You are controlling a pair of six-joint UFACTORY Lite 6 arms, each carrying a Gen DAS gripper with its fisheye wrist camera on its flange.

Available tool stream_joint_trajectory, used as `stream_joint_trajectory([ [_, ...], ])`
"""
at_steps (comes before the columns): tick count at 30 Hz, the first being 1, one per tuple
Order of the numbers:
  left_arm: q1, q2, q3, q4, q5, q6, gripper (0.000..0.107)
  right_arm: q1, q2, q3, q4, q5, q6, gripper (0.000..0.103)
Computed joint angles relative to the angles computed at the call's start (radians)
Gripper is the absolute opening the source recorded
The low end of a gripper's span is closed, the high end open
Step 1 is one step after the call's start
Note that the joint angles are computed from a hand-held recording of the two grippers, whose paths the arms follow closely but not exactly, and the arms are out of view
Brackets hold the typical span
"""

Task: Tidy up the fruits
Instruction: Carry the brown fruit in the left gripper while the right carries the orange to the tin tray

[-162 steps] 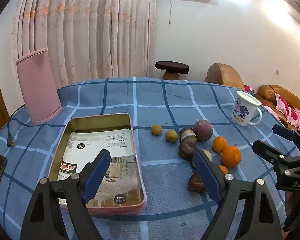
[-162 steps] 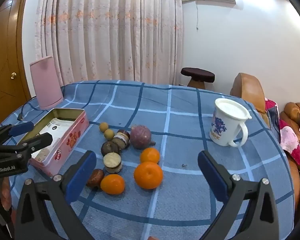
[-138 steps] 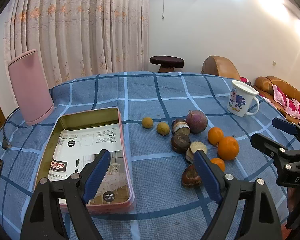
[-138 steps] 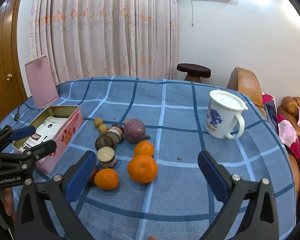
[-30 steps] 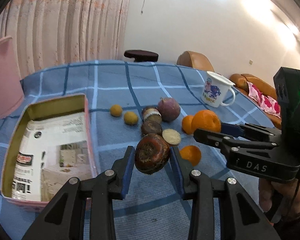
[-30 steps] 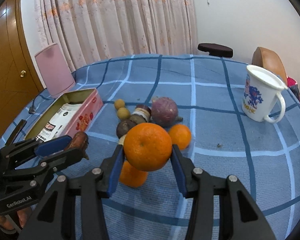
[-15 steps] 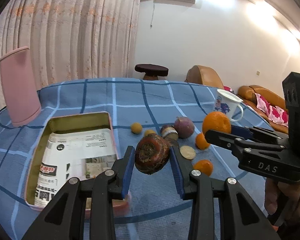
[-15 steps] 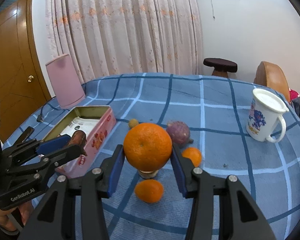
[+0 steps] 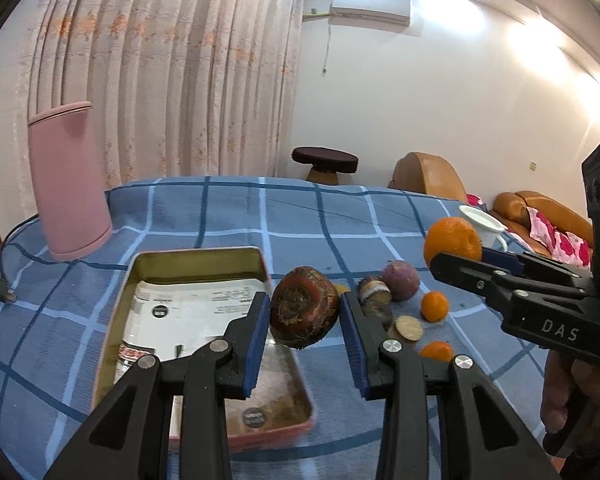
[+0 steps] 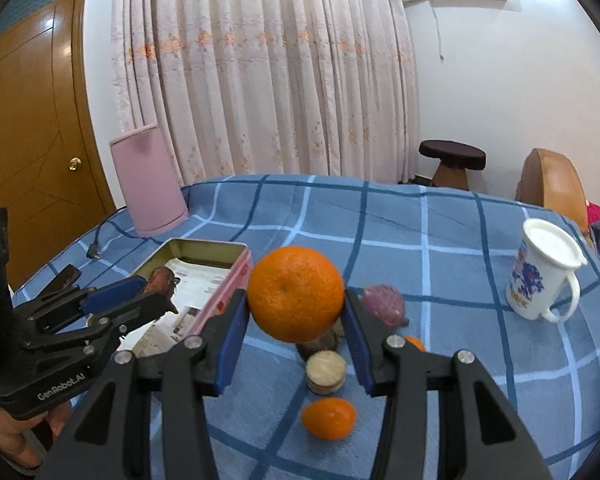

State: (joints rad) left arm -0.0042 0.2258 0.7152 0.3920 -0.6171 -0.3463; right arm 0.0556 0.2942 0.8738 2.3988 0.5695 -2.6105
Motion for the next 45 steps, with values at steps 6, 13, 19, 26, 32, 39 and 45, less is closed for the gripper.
stream_joint_trajectory([
  [6, 0.072, 0.026, 0.029, 0.029, 0.0, -0.011, 0.038, 0.084, 0.036, 0.069, 0.043, -0.041, -0.027, 0.05],
  [13, 0.173, 0.091, 0.117, 0.097, 0.017, -0.058, 0.038, 0.194, 0.125, 0.18, 0.097, -0.088, -0.061, 0.05],
  [19, 0.226, 0.145, 0.177, 0.16, 0.035, -0.114, 0.038, 0.271, 0.21, 0.276, 0.123, -0.133, -0.077, 0.05],
  [26, 0.255, 0.215, 0.236, 0.193, 0.052, -0.136, 0.038, 0.326, 0.325, 0.385, 0.137, -0.186, -0.083, 0.05],
  [32, 0.271, 0.259, 0.271, 0.212, 0.065, -0.145, 0.038, 0.336, 0.389, 0.445, 0.092, -0.213, -0.04, 0.05],
  [39, 0.272, 0.29, 0.298, 0.227, 0.085, -0.158, 0.038, 0.348, 0.443, 0.508, 0.013, -0.249, 0.03, 0.05],
  [45, 0.272, 0.311, 0.318, 0.241, 0.106, -0.168, 0.038, 0.364, 0.488, 0.555, -0.066, -0.288, 0.097, 0.05],
])
